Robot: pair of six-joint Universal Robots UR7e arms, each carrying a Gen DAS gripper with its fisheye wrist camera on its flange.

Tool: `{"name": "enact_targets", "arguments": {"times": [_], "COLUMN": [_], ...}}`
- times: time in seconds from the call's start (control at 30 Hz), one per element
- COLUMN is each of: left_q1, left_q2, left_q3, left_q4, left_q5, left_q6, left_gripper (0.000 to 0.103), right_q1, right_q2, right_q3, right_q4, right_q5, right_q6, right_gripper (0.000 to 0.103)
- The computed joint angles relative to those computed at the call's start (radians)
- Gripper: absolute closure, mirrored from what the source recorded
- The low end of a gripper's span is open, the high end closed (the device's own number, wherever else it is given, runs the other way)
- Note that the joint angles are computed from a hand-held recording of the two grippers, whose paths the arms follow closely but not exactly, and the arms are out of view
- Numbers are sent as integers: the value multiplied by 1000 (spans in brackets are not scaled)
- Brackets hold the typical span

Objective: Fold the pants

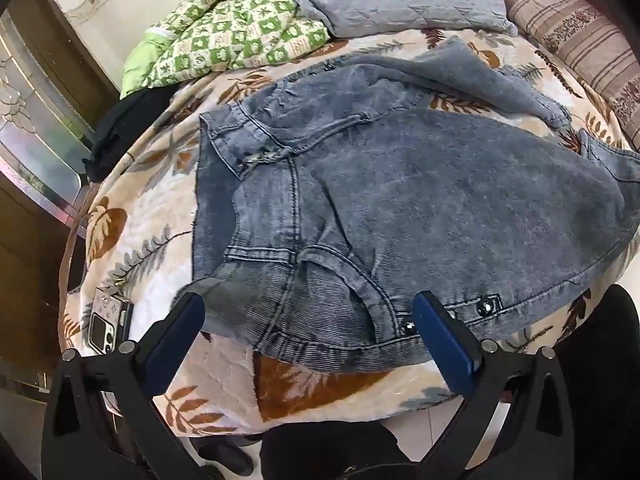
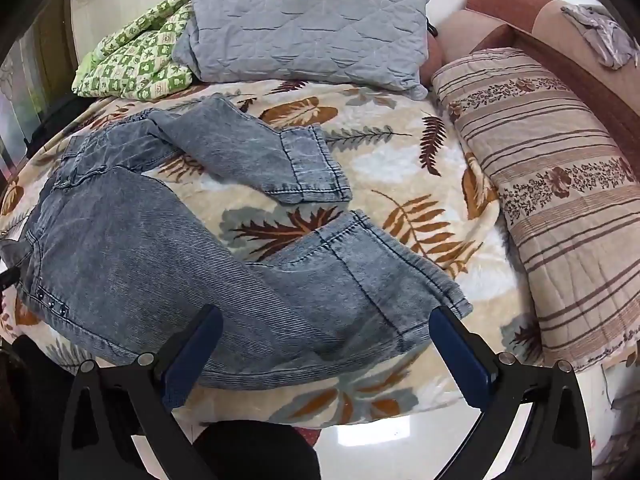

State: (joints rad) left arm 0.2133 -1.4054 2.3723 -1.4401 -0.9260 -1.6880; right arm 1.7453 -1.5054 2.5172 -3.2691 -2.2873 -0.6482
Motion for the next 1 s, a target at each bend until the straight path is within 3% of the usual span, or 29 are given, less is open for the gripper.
{"name": "enact_targets", "arguments": {"times": [0.67, 1.0], "left_q1": [-18, -42], "left_q2": [-71, -139], "left_q3": [14, 32], "left_q4": [75, 133], "left_q5": [-27, -31], "left_q6": [-104, -219], "left_gripper": [0, 0], "right_q1": [-13, -85], "right_q2": [-3, -100], "right_q3": [1, 0], "right_q4": [14, 111], "right_q5": [3, 118], "right_q6": [-3, 7], "right_gripper": [0, 0]}}
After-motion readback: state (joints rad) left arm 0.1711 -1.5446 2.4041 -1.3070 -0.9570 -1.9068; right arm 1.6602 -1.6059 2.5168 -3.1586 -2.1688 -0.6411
